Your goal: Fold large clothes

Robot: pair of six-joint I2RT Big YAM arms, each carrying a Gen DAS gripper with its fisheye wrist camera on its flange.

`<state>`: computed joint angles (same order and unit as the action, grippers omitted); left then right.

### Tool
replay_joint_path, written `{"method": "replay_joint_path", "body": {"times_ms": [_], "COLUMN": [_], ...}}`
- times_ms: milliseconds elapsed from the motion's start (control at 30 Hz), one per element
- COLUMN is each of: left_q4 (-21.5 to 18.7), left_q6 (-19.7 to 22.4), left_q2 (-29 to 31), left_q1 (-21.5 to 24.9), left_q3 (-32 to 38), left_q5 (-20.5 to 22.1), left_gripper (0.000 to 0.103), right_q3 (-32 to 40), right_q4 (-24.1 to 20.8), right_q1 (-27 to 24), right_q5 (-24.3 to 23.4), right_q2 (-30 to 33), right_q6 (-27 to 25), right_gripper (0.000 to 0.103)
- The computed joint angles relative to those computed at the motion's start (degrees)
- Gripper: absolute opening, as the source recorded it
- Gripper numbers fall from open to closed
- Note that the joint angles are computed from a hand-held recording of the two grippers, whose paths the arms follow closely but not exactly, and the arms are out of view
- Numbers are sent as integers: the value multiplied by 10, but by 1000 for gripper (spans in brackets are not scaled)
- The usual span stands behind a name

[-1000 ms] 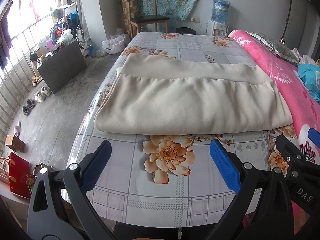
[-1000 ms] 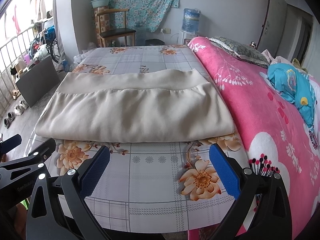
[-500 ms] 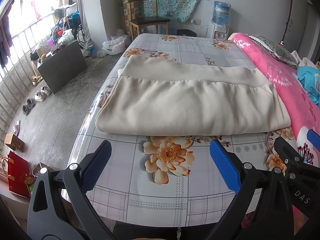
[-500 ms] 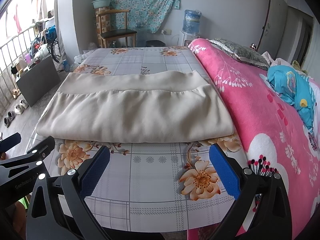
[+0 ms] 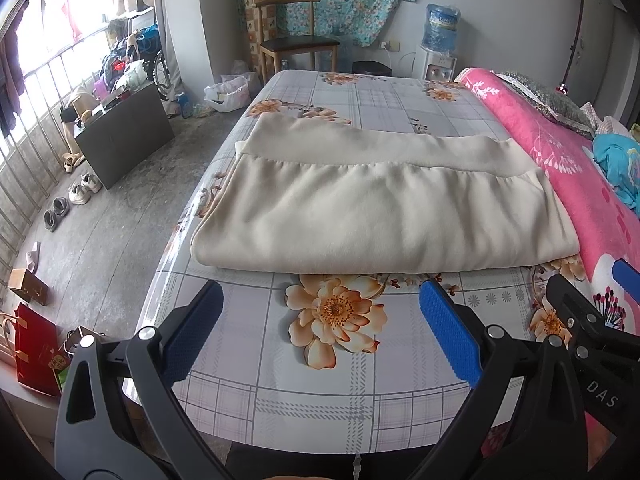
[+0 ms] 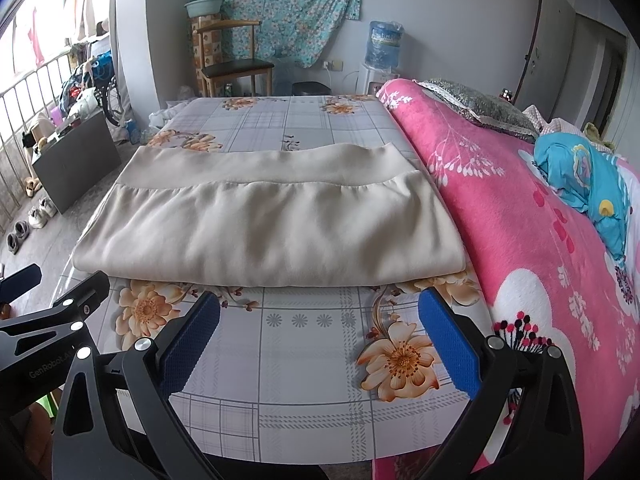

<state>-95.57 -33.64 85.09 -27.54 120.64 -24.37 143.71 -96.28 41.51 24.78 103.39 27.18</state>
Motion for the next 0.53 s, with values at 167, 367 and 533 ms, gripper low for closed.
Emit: {"method": "replay_joint_path", "body": {"times_ms": [167, 367, 533], "left_q4": [-1, -1, -4], "left_q6": [0, -1, -3], "left_q2": [1, 0, 2], "left_q1": [0, 0, 0], "left_q3": [1, 1, 4], "left_q5": [0, 1, 1], "left_gripper": [95, 95, 95], "right_q3": [-2, -3, 2], "right_q4": [2, 2, -1], "right_q1": [0, 0, 0], "right_q5": [0, 0, 0], "right_q2": [-1, -1, 0], "right_q6": [0, -1, -1], "right_gripper": [97, 97, 97]}}
